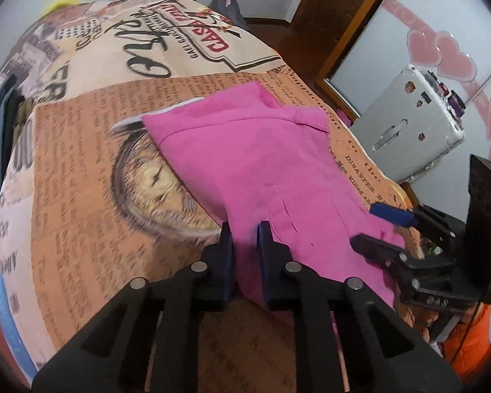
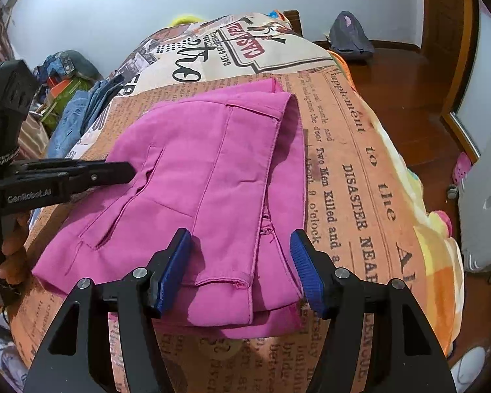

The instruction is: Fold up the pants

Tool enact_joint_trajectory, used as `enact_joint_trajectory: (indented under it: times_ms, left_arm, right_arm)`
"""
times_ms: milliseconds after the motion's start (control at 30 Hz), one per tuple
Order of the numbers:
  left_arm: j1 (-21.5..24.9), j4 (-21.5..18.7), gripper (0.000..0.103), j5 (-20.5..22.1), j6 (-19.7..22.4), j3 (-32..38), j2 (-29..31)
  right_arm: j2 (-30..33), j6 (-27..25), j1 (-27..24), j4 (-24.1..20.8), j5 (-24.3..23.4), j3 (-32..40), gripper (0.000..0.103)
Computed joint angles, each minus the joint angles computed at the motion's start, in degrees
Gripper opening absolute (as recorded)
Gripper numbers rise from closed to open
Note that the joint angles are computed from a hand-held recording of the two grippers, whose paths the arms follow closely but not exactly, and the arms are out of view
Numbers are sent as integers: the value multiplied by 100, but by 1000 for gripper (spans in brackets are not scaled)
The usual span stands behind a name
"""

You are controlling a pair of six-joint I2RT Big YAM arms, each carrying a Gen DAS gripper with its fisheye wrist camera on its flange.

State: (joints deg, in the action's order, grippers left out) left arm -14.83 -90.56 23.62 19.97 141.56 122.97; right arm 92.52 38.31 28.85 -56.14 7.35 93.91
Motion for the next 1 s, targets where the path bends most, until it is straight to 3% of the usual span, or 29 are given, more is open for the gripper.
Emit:
enact_joint_trajectory:
  times_ms: [333,433,567,700,800,1000]
  left_arm:
    - [731,821,10,4,-281,-2274,-1671]
    - [1008,863,9,129,-463,-2677,-2011]
    - [1318,929,9,279,-555,-3203,-2388]
    - [1499,1072,9,248,-389,-3357,-2624]
    - [1670,1420,9,115,-307,-3279,-2713]
    - [1958,1448,10,160,-3,-2518,-2158]
  right_arm:
    - [622,-1061,305,-314,-41,1098,59]
    - [907,-1351,421,-364,-299,1568,59]
    - [1333,-1910,674,-598,-231,2276,62]
    - [1695,-2270,761,-858,-243,2852,63]
    - [1898,-2253,766,-1155,-136,3250,63]
    - [1681,-1944,835,-1200,172,3165,63]
